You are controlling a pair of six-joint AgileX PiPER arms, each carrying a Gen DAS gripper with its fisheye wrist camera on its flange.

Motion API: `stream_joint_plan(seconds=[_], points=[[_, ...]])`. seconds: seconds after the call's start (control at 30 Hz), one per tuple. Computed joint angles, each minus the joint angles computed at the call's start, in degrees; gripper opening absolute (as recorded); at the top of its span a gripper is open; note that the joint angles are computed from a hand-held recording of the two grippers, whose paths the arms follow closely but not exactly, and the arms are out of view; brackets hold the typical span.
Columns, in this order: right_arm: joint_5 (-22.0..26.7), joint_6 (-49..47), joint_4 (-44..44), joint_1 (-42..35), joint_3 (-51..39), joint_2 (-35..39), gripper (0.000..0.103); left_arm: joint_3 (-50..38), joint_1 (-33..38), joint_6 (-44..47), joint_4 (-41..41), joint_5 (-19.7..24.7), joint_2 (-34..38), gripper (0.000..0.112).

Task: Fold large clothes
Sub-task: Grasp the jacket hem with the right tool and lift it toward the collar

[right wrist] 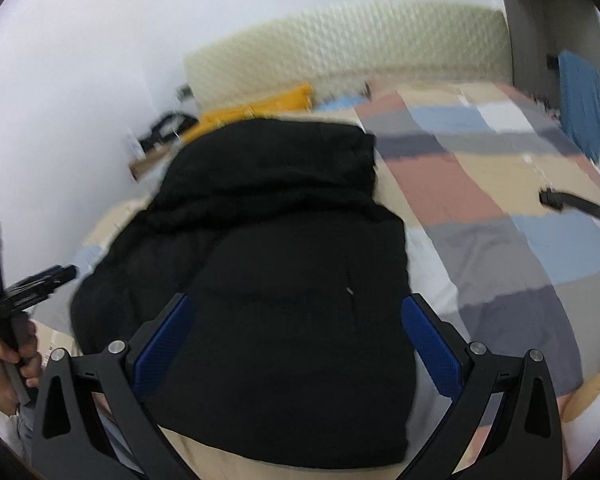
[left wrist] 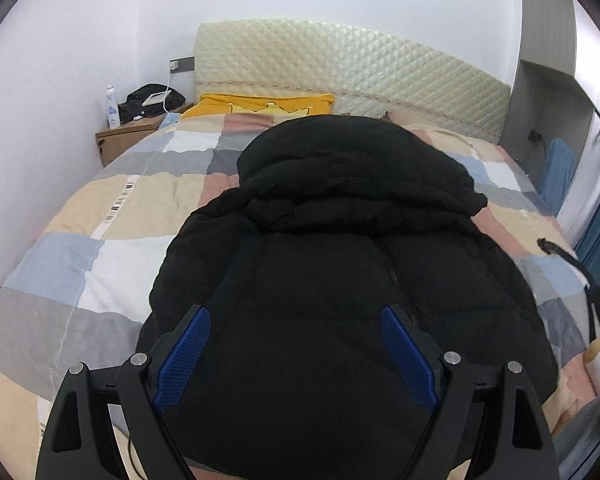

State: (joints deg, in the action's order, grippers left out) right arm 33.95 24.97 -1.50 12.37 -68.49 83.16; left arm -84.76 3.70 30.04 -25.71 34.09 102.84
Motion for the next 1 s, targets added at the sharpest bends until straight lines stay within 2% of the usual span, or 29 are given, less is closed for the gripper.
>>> stream_joint_plan(seconds=[0.1,0.2,0.33,0.43,0.5,0.6,0.73,0.83,1.0], points=[[8.4,-9.2,12.3,-6.7,-4.2,5.4,0.103,0.2,-1.0,-2.5,3.4,-0.2,0.4,0.087],[14.6,-14.3,21.9,-13.1,-5.2,10.5,0.103,0.2,-1.7,-3.8,5.5,0.2,0.8,0.087],[17.3,-18.6,35.6,-20.2,-1.0,14.6,0.103,-0.3,-2.2,-5.2,6.9,0.5,1.3,0.087],[18.6,-17.0,38.6,-21.0,0.7,17.2,0.102,-0.8,-2.5,-6.7,8.3,0.9,1.9,0.087],[19.8,-19.0,42.5,-21.3,1.8,19.1,0.097,-1.5,-2.4,-7.4,8.8,1.5,2.5,0.087],[19.3,-19.2,42.0,-19.1,1.9,19.4,0.097,-2.2,-2.4,-8.7,9.9,2.1,3.1,0.087],[19.0,-24.6,44.9,-17.8,0.9,19.1,0.095,-2.9,-2.2,-9.2,10.2,2.9,3.8,0.087],[15.3,-24.3,44.3,-16.5,2.6,16.0,0.086,-2.9,-2.3,-9.2,10.4,3.1,3.9,0.087],[10.9,-29.6,50.2,-17.0,6.1,10.9,0.074,-3.1,-2.8,-9.9,11.4,3.5,4.1,0.087]])
